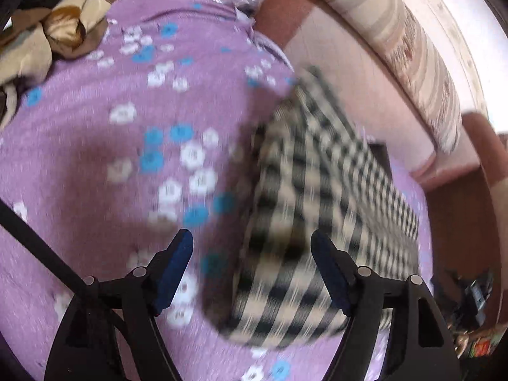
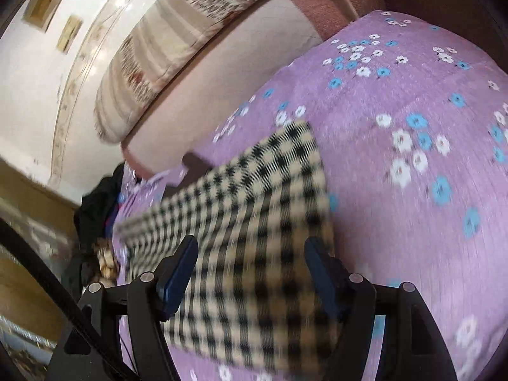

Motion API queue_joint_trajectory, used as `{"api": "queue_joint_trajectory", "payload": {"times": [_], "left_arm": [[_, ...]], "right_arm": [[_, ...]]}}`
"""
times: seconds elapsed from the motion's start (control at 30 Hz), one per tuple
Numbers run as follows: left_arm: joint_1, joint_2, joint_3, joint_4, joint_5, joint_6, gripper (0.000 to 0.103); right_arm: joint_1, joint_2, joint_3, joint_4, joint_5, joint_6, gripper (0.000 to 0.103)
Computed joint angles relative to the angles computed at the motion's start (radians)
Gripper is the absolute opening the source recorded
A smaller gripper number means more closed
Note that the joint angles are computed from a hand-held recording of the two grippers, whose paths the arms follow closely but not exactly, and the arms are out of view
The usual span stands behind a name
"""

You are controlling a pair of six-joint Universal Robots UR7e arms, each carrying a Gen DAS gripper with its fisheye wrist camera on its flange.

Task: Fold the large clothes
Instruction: 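Lift the hem with both grippers and fold it over toward the collar, then lay the folded hem down and open both grippers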

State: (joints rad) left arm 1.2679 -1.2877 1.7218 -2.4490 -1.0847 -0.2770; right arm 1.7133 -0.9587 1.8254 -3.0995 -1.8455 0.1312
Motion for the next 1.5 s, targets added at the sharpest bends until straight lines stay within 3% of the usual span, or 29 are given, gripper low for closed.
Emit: {"api": "queue_joint_trajectory", "payload": {"times": [0.13,0.27,0.3,0.33,0.37,0.43,0.53,0.57,0.6,0.63,0.67,0.93,1.03,1.2,1.3,1.37,1.5], "left_arm": [[0.004,-0.029,0.08,-0.008,-0.036,0.061,0.075],[-0.01,-0.041,0.119,-0.038,-0.021,0.117,0.074],[-0.01,-0.041,0.114,-0.023,-0.031,0.127,0.067],[-0.005,-0.038,0.098,0.023,-0.064,0.141,0.027],[-0.004,-0.03,0.079,0.072,-0.076,0.134,0.007],[-0.021,-0.032,0.085,0.081,-0.037,0.142,0.007],[-0.059,-0.034,0.098,0.096,0.041,0.145,0.006],[-0.071,-0.034,0.099,0.103,0.061,0.138,0.006],[-0.083,-0.034,0.097,0.11,0.079,0.131,0.006],[-0.095,-0.041,0.096,0.117,0.088,0.127,0.006],[-0.107,-0.04,0.089,0.12,0.089,0.12,0.006],[-0.18,-0.179,0.129,0.171,0.039,0.15,0.006],[-0.188,-0.218,0.182,0.2,0.046,0.155,0.006],[-0.161,-0.232,0.284,0.215,0.099,0.115,0.006],[-0.14,-0.24,0.31,0.172,0.086,0.101,0.007],[-0.134,-0.249,0.306,0.175,0.078,0.088,0.009],[-0.149,-0.288,0.307,0.216,0.126,0.109,0.019]], "right_arm": [[0.039,-0.001,0.047,0.014,-0.068,-0.023,0.074],[0.047,-0.006,0.129,-0.084,-0.213,0.001,0.074],[0.04,-0.012,0.144,-0.096,-0.229,0.015,0.074],[0.029,-0.021,0.162,-0.106,-0.232,0.035,0.074],[0.008,-0.035,0.189,-0.117,-0.206,0.075,0.075],[-0.036,-0.056,0.227,-0.117,-0.115,0.124,0.075],[-0.048,-0.042,0.235,-0.184,-0.081,0.094,0.078],[-0.059,-0.039,0.229,-0.187,-0.036,0.076,0.074],[-0.073,-0.041,0.219,-0.163,0.024,0.07,0.045],[-0.088,-0.042,0.204,-0.11,0.081,0.069,0.024],[-0.095,-0.044,0.195,-0.081,0.11,0.066,0.012],[-0.093,-0.201,0.298,-0.073,0.192,0.035,0.01],[-0.1,-0.242,0.351,-0.058,0.176,0.029,0.01],[-0.073,-0.215,0.347,-0.001,0.021,0.017,0.011],[-0.017,-0.186,0.316,0.026,-0.141,-0.022,0.015],[0.0,-0.185,0.309,0.034,-0.226,-0.012,0.023],[-0.001,-0.249,0.346,-0.01,-0.225,0.005,0.031]]}}
